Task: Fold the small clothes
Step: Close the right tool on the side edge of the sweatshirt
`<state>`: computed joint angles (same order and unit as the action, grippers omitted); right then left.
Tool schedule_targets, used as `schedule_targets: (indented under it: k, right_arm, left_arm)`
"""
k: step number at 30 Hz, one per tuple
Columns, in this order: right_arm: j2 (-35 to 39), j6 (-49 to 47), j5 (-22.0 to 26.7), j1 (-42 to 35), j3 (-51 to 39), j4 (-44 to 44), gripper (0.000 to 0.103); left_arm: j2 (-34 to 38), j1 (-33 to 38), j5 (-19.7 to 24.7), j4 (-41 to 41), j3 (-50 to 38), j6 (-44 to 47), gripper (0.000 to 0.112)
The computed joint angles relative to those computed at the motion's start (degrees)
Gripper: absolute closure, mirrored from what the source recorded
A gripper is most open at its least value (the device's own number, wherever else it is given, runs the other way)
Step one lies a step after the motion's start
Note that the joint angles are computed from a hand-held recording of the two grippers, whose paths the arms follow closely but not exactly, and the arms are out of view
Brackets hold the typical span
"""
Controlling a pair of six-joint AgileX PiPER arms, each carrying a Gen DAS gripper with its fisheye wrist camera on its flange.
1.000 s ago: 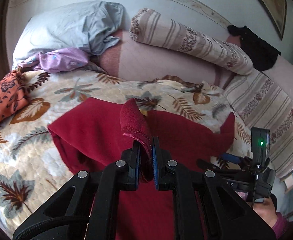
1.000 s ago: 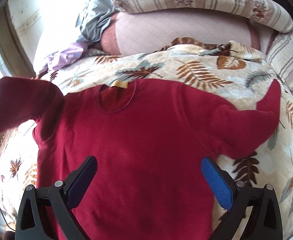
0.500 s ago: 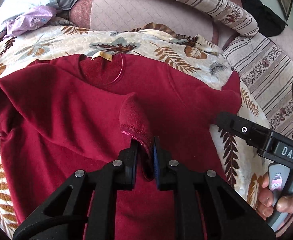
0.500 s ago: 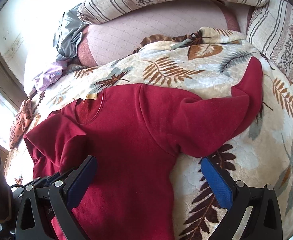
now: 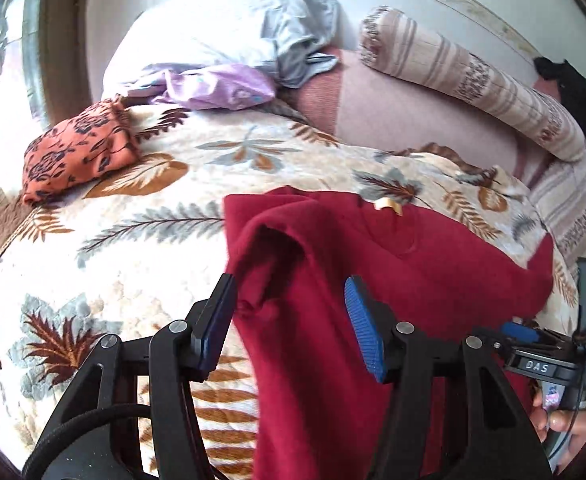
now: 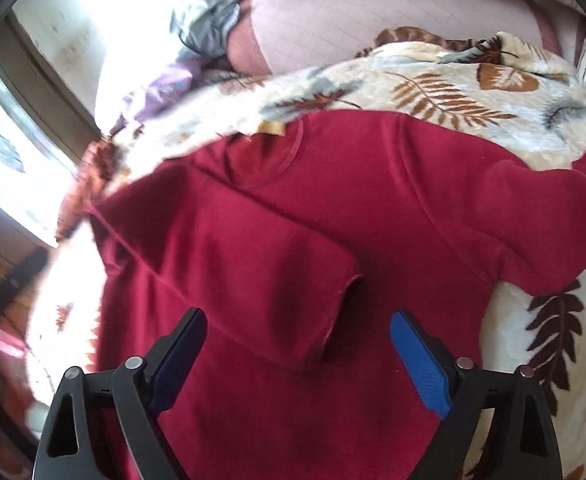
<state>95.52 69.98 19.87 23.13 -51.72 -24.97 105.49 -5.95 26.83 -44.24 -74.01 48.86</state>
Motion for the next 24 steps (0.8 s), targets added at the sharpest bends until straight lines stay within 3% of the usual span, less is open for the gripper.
schedule_targets:
  k: [3,6,10,12,13,14,16,19,24]
  right_arm:
    - [1.4,9.7,4.4,1.4,-1.3,-9.4,0.019]
    - [2.0,13.7,7.0,0.6,-1.5,-12.4,0.019]
    - [4.1,10.3,1.8,-2.9,-0.6,-9.7,0.022]
    - [6.2,10.6,1.5,-2.8,-1.7,-11.9,0.04]
    - [6.7,12.8,3.2,-1.8,-2.5,-15.7,0.071]
    - [6.8,12.7,3.8,-1.3,-3.1,-17.1,0.095]
    - [5.8,6.7,2.0,-2.2,-3.2,-13.7,0.095]
    - [2.3,5.5,4.0,-2.2,-3.0,-16.0,0.096]
    - [-3.2,8.4,13.7,-4.1,-4.1,-24.6,0.096]
  left_arm:
    - [3.4,1.2,-3.2,4.7,-2.2,-3.4,0.056]
    - [6.2,2.1,-3.1,6.0,-4.9,-5.3,0.056]
    - [8.0,1.6,-2.8,8.1,-6.9,-8.4,0.056]
    - [8.3,0.9,-3.4,10.5,-7.1,-10.7,0.056]
    - [8.5,0.7,-3.4,11.0,-7.3,-11.3,0.056]
    - [8.5,0.7,-3.3,11.0,-7.4,-11.3,0.056]
    - [8.4,0.7,-3.5,10.5,-7.3,-10.9,0.056]
    - [8.0,0.8,-3.8,8.3,-6.8,-8.5,0.056]
    - [8.0,0.0,-3.3,6.2,-6.3,-5.5,0.056]
